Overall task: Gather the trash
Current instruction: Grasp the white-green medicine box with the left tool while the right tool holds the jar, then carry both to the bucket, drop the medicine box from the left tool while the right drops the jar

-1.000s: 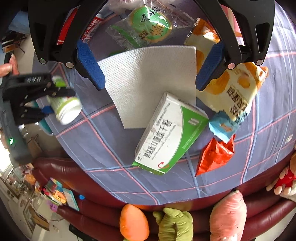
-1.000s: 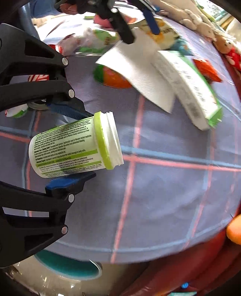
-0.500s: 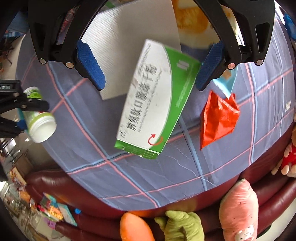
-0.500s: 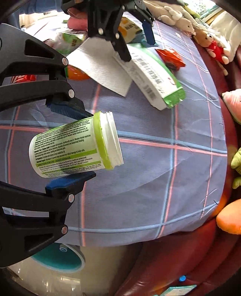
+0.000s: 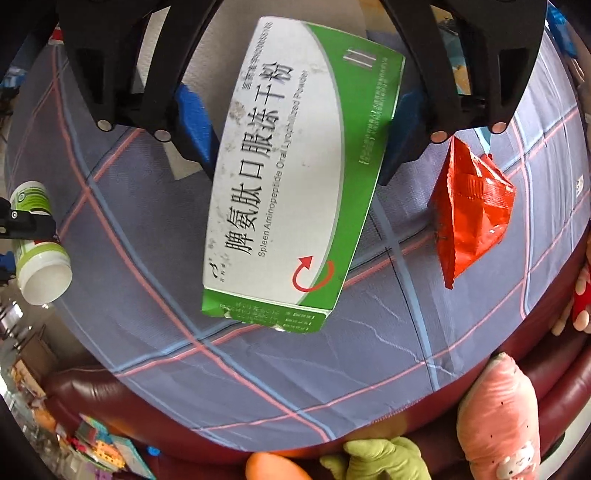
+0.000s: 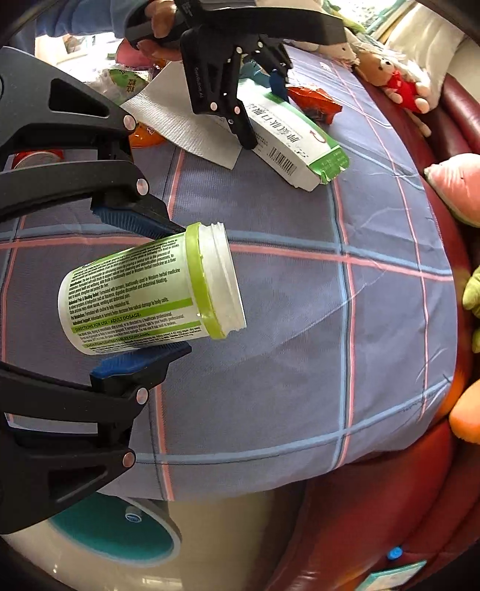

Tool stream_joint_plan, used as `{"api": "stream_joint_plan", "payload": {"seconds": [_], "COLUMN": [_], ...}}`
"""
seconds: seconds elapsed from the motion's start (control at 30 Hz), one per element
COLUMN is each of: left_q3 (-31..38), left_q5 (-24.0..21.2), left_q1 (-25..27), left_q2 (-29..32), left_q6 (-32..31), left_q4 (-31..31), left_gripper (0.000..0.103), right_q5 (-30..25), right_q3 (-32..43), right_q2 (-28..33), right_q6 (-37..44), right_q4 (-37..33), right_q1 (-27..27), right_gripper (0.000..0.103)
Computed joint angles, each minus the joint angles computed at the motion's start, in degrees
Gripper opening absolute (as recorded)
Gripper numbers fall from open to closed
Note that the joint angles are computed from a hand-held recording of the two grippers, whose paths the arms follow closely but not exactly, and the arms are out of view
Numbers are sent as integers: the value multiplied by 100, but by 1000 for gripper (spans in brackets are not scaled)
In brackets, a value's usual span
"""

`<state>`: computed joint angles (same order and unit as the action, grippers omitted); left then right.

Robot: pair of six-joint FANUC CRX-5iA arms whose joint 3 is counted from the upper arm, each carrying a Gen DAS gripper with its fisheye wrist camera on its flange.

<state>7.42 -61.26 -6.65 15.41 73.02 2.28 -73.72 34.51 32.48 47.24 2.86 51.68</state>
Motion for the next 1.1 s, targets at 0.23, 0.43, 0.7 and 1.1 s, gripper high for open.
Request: {"api": "stream_joint_plan", "payload": {"seconds": [0.23,0.43,0.7,1.1], "left_q3": [-179,-315,-177,883], "left_q5": [223,265,170,-100], "left_q1": [-184,-346,-842,-2151], "left_q2": [-437,-719,-748,20], "left_q6": [359,479,510,817], "left_q4": [-30,227,426,299], "left_gripper": [79,79,79,79], "right_q5": [415,833,1498,1985], "right_q3": [-701,-1438,-2930,-5114], "right_q2": [-481,-1065,-2278,-4192], "right_q6": [-274,-639,-1561,-3235], "right_q4": [97,226,729,1664], "right_q1": [6,40,85,24], "right_gripper": [52,52,52,52]}}
